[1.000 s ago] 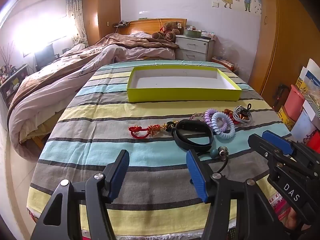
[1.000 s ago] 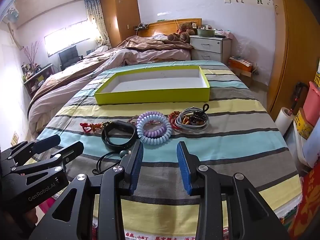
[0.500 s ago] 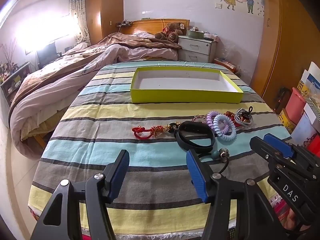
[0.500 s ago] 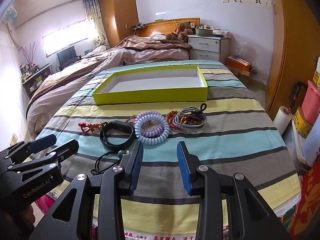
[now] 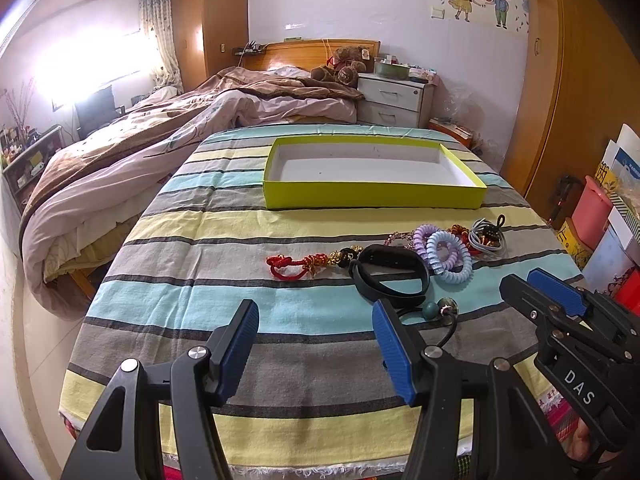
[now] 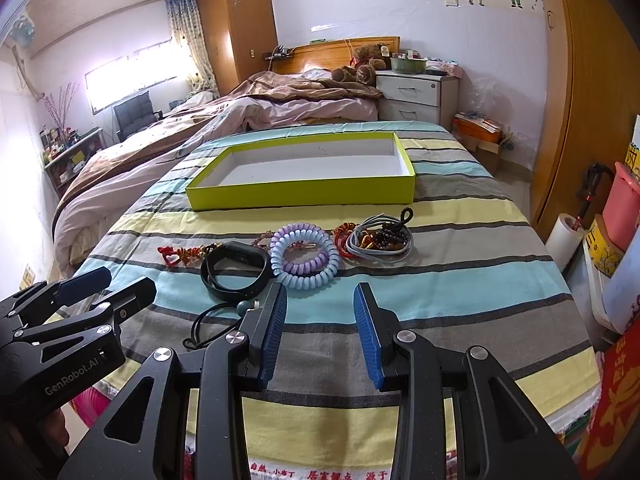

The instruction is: Organize jewelry

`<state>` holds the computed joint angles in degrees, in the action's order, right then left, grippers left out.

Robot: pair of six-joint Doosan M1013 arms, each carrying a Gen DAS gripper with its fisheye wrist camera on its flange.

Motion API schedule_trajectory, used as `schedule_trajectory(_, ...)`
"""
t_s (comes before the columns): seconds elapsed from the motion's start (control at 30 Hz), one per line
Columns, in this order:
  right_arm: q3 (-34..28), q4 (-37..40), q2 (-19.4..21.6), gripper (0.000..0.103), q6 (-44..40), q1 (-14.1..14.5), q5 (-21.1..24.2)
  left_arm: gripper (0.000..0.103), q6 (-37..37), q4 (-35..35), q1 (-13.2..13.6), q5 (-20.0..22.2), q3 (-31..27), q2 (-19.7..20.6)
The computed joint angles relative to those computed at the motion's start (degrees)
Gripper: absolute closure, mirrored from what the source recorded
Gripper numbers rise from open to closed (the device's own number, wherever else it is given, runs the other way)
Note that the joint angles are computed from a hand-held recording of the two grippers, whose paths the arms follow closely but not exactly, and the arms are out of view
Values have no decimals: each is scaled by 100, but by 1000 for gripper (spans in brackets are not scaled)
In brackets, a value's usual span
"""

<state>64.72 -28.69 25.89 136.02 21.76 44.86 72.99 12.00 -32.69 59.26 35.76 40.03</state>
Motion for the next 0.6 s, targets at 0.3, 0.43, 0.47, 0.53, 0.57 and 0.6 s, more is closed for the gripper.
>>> schedule_trajectory(0.3, -9, -13, 1, 67, 7, 9, 16, 44, -12, 5, 0, 0, 21, -28)
schedule_trajectory(0.43, -6, -22, -3, 67, 16, 12, 17, 44, -19, 8, 1, -12, 43, -39)
schedule_trajectory(0.47, -9, -13, -1, 67, 6, 9, 16, 44, -22, 8, -1, -4, 42, -42)
schedule_trajectory(0.53, -2, -15, -6, 67, 4, 9, 12, 44, -20, 10, 0, -30, 66, -52)
schedule_trajectory(0.57, 0, -12, -6, 67, 0, 8, 7, 44, -15, 6, -1, -23, 64, -53)
schedule_trajectory(0.6, -2, -12, -5, 67, 2, 7, 11, 44, -23, 12, 1, -10, 58, -49)
